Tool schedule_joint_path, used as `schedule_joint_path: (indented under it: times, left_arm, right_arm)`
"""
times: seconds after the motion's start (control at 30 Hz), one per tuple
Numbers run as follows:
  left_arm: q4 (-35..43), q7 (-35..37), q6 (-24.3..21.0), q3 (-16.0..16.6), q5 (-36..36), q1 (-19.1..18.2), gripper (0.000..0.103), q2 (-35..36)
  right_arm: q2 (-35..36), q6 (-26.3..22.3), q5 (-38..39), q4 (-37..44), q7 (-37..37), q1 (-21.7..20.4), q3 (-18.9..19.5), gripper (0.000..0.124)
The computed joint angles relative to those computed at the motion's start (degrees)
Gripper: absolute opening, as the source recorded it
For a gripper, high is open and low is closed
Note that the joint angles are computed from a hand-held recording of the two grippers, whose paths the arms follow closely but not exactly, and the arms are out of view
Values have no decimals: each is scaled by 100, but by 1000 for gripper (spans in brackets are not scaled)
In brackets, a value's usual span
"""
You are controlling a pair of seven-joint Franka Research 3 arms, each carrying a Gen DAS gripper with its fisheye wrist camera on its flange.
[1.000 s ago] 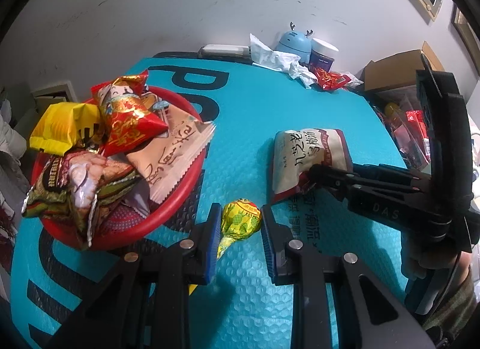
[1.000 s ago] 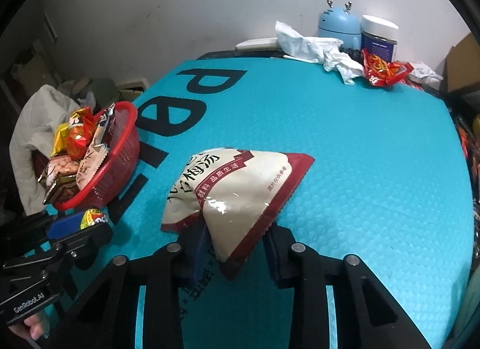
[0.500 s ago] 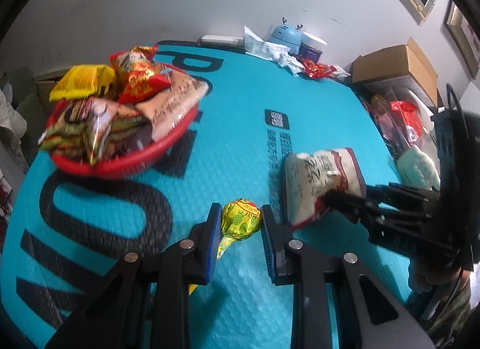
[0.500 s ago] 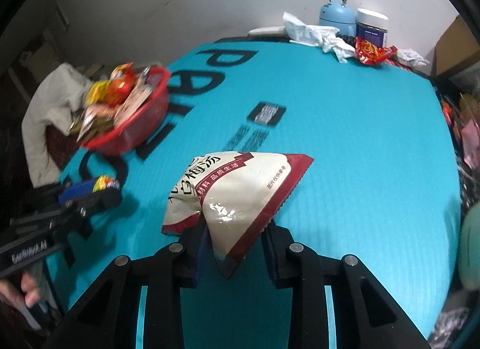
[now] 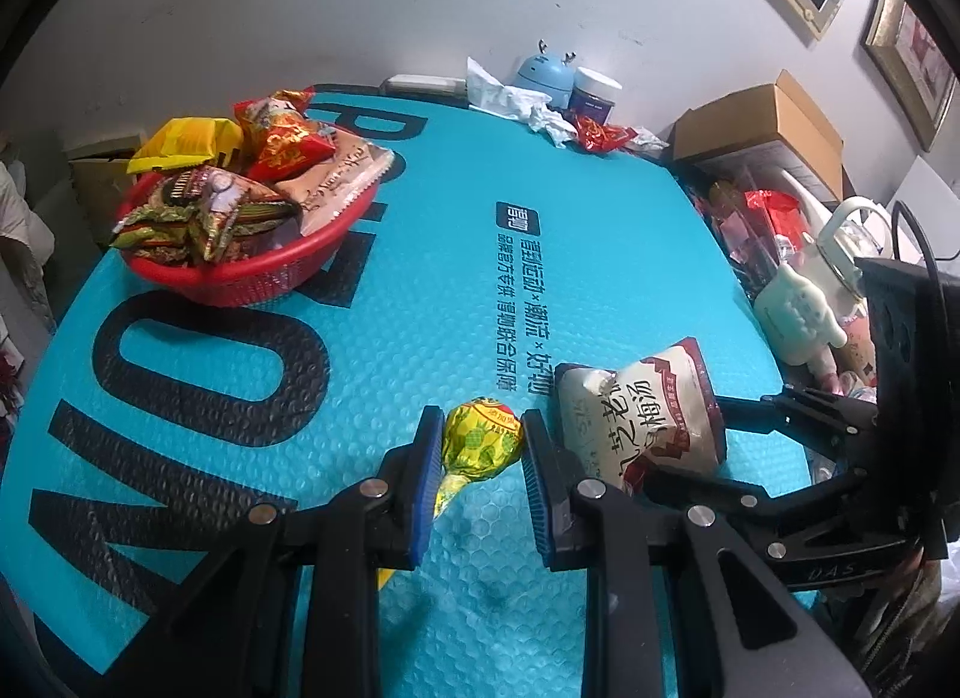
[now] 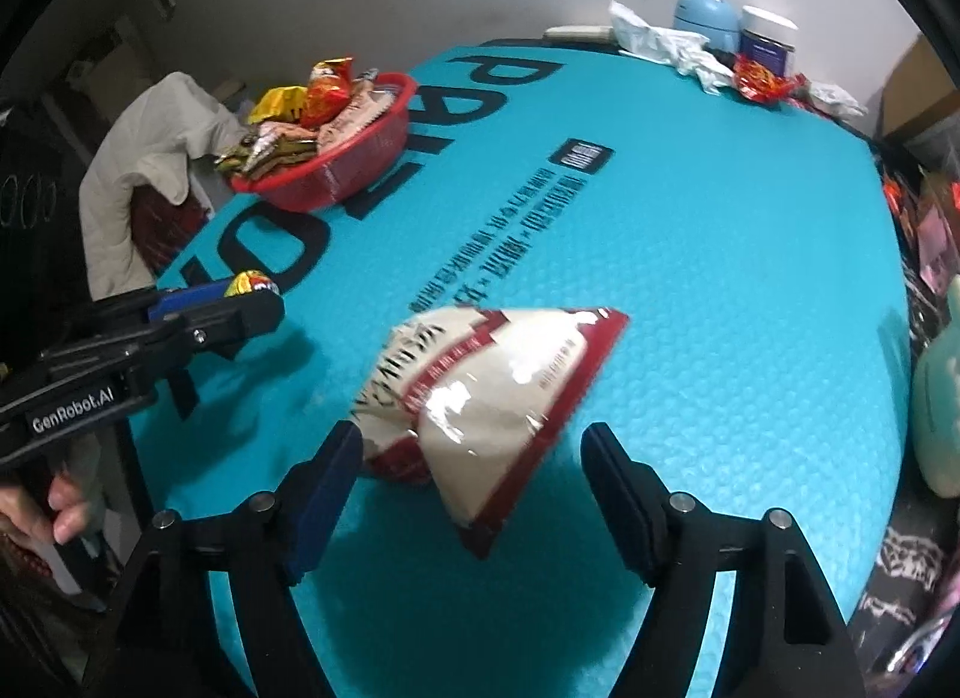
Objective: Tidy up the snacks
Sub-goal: 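Lift the pastry bag and carry it over the red basket with the right gripper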
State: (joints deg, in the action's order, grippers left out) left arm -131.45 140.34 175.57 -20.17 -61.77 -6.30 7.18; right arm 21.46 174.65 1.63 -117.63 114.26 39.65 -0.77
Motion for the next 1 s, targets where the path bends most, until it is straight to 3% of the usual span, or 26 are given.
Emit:
schedule_joint_path:
  times: [0.2,0.3,0.33,0.5,0.6,1.0]
  left_arm:
    - [-45,105,127,41,-261,14,25,-76]
    - [-88,75,223,64,-289,-7,25,-93]
    - [-102,69,242,69,-308,-2,25,-98]
    - [-156,-107,233,113,-182,11,25,-90]
    - [-183,-184,219,110,-120,38,25,-95]
    - [-233,470,213,207,-846,-176,25,-374]
  right_arm:
    - [362,-431,-479,613,268,352,-379,82]
    - [555,-590,-549,862,298,264,-273,82]
    - [599,-574,-515,900,272,199,-196,82]
    - [639,-455,-603,885,459,340,-347,59]
    - [583,-385,-756,809,582,470,-486,54]
    - [183,17,-738,381,527,525,-460,53]
